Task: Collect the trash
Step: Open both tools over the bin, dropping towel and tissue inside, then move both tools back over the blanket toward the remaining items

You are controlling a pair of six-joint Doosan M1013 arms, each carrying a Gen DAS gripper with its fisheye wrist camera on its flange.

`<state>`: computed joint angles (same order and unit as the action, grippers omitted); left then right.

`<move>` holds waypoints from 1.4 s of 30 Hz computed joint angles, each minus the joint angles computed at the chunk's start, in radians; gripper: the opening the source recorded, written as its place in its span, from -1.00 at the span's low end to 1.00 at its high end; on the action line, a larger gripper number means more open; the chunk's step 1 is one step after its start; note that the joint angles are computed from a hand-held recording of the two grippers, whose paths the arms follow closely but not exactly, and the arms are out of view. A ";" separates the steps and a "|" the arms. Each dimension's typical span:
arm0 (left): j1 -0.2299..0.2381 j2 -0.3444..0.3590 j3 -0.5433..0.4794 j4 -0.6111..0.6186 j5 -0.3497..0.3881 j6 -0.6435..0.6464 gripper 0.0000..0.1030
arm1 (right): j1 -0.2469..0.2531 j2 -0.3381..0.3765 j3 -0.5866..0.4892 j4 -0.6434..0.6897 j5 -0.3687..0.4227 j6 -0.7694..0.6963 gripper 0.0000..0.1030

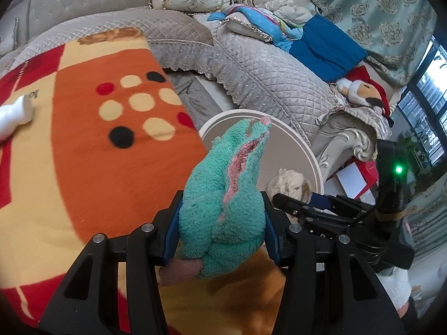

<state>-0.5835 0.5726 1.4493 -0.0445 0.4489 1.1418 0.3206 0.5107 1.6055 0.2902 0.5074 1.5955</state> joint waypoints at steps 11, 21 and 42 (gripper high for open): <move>0.012 0.028 -0.028 -0.187 -0.025 0.165 -0.02 | -0.021 0.007 0.002 -0.030 0.010 0.079 -0.01; 0.020 0.020 -0.019 -0.306 -0.040 0.279 0.25 | -0.026 -0.010 0.017 -0.019 -0.003 0.087 0.07; 0.012 -0.049 0.067 0.009 -0.083 -0.006 0.25 | 0.012 -0.029 0.020 -0.029 0.009 0.058 0.09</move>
<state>-0.5714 0.5238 1.5163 -0.0353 0.3663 1.1355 0.3323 0.4813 1.6258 0.2616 0.5160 1.6539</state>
